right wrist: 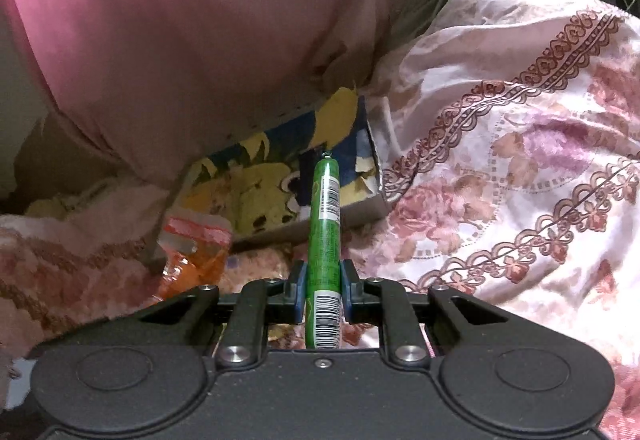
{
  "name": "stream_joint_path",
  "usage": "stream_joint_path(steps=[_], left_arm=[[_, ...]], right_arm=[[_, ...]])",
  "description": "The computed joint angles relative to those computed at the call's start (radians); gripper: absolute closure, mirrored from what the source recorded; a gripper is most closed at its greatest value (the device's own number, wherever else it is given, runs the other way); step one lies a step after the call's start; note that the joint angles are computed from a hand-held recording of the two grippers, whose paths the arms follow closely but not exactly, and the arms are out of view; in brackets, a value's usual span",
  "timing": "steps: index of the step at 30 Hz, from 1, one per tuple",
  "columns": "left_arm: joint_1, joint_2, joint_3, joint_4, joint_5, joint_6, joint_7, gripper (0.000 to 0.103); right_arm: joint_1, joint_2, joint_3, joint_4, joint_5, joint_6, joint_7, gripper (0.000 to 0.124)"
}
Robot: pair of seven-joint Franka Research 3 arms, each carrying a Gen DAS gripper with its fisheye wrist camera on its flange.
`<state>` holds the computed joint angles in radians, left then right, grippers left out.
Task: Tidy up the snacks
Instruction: 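Lift and carry the orange bag and green stick toward the tray box, then lower the orange bag and green stick into the tray box and open both tools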
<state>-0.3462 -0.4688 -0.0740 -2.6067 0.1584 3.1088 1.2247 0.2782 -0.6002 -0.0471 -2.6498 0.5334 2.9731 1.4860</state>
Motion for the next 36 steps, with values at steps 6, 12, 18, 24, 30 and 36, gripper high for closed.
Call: stream_joint_path(steps=[6, 12, 18, 24, 30, 36], left_arm=[[0.049, 0.009, -0.032, 0.015, 0.014, 0.013, -0.04, 0.06], [0.079, 0.04, -0.04, 0.072, 0.032, -0.012, -0.066, 0.06], [0.181, 0.113, -0.111, 0.152, 0.078, 0.002, -0.141, 0.06], [0.266, 0.179, -0.166, 0.227, 0.155, 0.014, -0.228, 0.06], [0.252, 0.272, -0.125, 0.321, 0.16, -0.01, -0.249, 0.06], [0.304, 0.394, -0.147, 0.453, 0.291, -0.045, -0.374, 0.06]], right_arm=[[0.1, 0.061, -0.075, 0.045, 0.071, 0.039, -0.064, 0.105], [0.267, 0.109, -0.198, 0.097, 0.22, 0.095, -0.228, 0.105], [0.372, 0.141, -0.276, 0.145, 0.365, 0.12, -0.388, 0.105], [0.485, 0.2, -0.363, 0.224, 0.544, 0.149, -0.577, 0.105], [0.631, 0.267, -0.476, 0.345, 0.835, 0.194, -0.896, 0.105], [0.625, 0.393, -0.486, 0.461, 1.025, 0.128, -1.121, 0.105]])
